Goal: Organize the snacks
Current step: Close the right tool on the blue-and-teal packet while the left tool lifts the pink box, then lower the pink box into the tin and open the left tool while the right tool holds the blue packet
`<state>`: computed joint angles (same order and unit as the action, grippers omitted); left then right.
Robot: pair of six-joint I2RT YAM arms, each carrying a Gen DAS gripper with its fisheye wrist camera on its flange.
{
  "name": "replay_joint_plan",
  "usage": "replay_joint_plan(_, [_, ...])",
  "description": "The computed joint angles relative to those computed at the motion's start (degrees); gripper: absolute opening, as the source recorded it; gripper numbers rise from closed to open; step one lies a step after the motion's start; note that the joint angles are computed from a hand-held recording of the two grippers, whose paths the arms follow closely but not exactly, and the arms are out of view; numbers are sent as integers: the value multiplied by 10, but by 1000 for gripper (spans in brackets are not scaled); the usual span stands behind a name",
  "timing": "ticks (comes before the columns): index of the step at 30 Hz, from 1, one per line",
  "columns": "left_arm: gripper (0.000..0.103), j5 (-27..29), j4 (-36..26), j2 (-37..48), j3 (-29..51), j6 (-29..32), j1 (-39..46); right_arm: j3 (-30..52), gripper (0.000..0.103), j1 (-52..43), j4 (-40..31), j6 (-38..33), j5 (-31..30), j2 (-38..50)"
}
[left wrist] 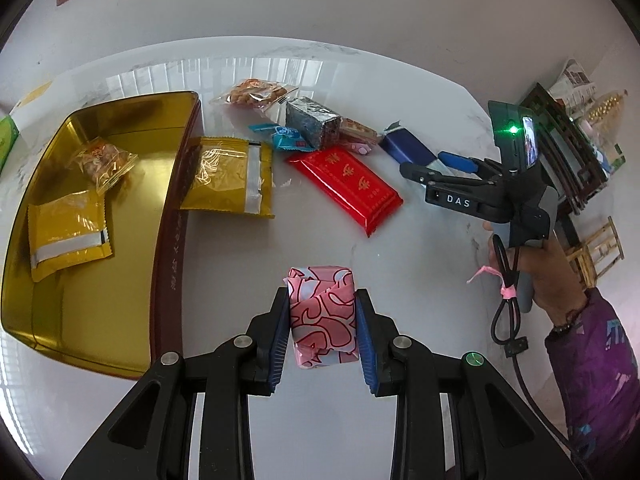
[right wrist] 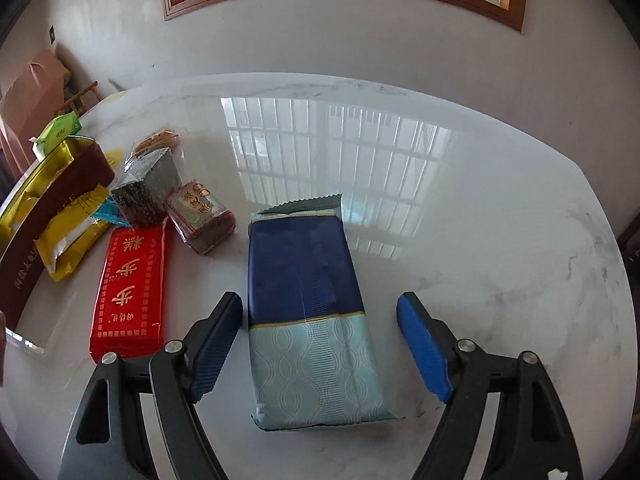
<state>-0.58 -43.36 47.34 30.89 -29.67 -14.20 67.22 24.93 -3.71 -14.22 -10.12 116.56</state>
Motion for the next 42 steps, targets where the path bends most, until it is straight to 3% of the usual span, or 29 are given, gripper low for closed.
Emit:
replay_joint_plan(1, [32,-4,-2,-1,0,-3,-4,-9,55,-1,6,-3,-4,-6])
replay_joint_plan(2, [32,-9,-3,-2,1,-5,-8,-17,48,-4,8,-7,-4,-15])
replay_joint_plan(8, [32,-33,-14,-13,7,-14,-26,-95,48,-66,37,13,-29,-68])
replay_joint_plan(13, [32,-47,-33,-36,6,-20,-32,-176,48,-226,74,89,-105,-119])
replay_joint_plan(20, [32,-49,-67,-81,12,4,12,-210,48,-390,89,108,-87,-144])
replay_joint_plan(25, [32,-7,-99,-119,26,94,144,-220,48,-433,91,106,-101,-151])
replay_joint_plan(32, [32,132,-135,-131,35,336,483,-217,48,-409,101,117,-83,-141])
replay_joint_plan(35, [32,172,-130,-112,22,422,585,-223,48,-410,101,113,-79,-147])
replay_joint_plan(38, [32,169,-97,-88,1,461,619,-222,48,-406,102,115,-75,-145])
replay_joint_plan(42, [32,160,-43,-44,-22,456,608,-222,48,-406,101,114,-75,-145])
